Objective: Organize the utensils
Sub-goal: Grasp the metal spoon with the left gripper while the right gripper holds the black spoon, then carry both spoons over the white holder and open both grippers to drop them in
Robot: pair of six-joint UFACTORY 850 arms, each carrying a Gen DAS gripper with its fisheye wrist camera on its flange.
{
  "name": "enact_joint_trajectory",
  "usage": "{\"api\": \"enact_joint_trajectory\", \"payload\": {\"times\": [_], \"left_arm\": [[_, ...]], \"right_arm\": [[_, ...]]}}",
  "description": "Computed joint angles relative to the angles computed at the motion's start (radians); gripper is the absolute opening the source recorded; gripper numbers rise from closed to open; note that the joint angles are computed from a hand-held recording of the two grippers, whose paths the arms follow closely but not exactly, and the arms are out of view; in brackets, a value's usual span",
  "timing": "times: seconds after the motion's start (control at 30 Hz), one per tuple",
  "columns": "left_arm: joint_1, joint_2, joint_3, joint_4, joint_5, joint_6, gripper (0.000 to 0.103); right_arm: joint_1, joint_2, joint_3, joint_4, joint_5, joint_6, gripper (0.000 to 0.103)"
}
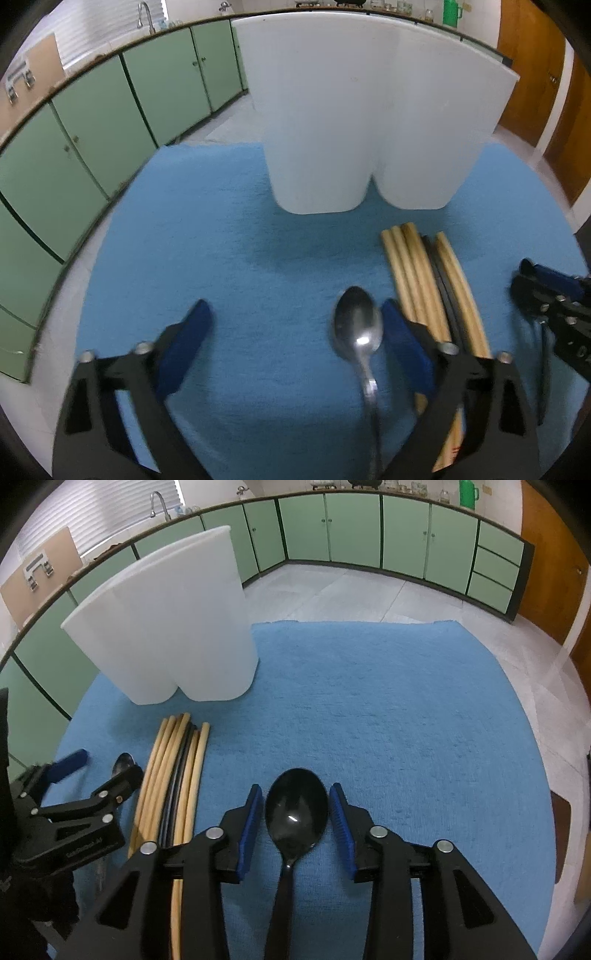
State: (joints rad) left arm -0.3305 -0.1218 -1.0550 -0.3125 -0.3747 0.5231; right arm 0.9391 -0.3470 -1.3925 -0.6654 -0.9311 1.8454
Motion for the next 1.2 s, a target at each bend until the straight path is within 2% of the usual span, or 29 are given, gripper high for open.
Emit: {"api": "enact_joint_trajectory", "payload": {"times": [0.07, 0.17, 0.23, 0.3, 0.37, 0.43, 0.63, 0.73, 0.97, 1.07, 1.2], "left_arm": [[-0.005, 0.001, -0.005, -0.009, -0.016, -0.004, 0.072], [-0.008, 0.013, 0.001, -0.052, -0.034, 0.039, 0.052], [-0.012, 0.024, 0.010, -0.093, -0.044, 0.079, 0.033], [-0.015, 0.037, 0.023, -0.124, -0.044, 0.116, 0.026], [-0.004, 0.043, 0.032, -0.174, -0.043, 0.174, 0.026], [0.014, 0.053, 0.046, -0.291, -0.049, 0.285, 0.026], [0.106, 0.220, 0.193, -0.916, -0.018, 0.906, 0.025], [0.152, 0.278, 0.238, -1.173, -0.059, 1.162, 0.025], [0.186, 0.316, 0.238, -1.365, -0.133, 1.339, 0.025], [0.200, 0.325, 0.225, -1.385, -0.172, 1.338, 0.025], [0.178, 0.318, 0.177, -1.448, -0.181, 1.361, 0.024]], "right_arm": [[-0.010, -0.006, -0.013, 0.030, -0.003, -0.032, 0.039], [-0.024, -0.013, -0.027, 0.061, 0.000, -0.069, 0.038], [-0.032, -0.010, -0.030, 0.075, 0.008, -0.084, 0.034], [-0.037, 0.006, -0.010, 0.067, 0.043, -0.064, 0.034], [-0.028, 0.013, -0.003, 0.026, 0.035, -0.036, 0.034], [0.001, 0.023, 0.006, -0.088, 0.008, 0.028, 0.034], [0.091, 0.054, 0.035, -0.434, -0.113, 0.216, 0.034], [0.105, 0.056, 0.033, -0.531, -0.150, 0.251, 0.034], [0.116, 0.058, 0.020, -0.691, -0.176, 0.328, 0.034], [0.106, 0.062, 0.007, -0.732, -0.176, 0.326, 0.034], [0.089, 0.074, -0.004, -0.797, -0.171, 0.332, 0.034]]}}
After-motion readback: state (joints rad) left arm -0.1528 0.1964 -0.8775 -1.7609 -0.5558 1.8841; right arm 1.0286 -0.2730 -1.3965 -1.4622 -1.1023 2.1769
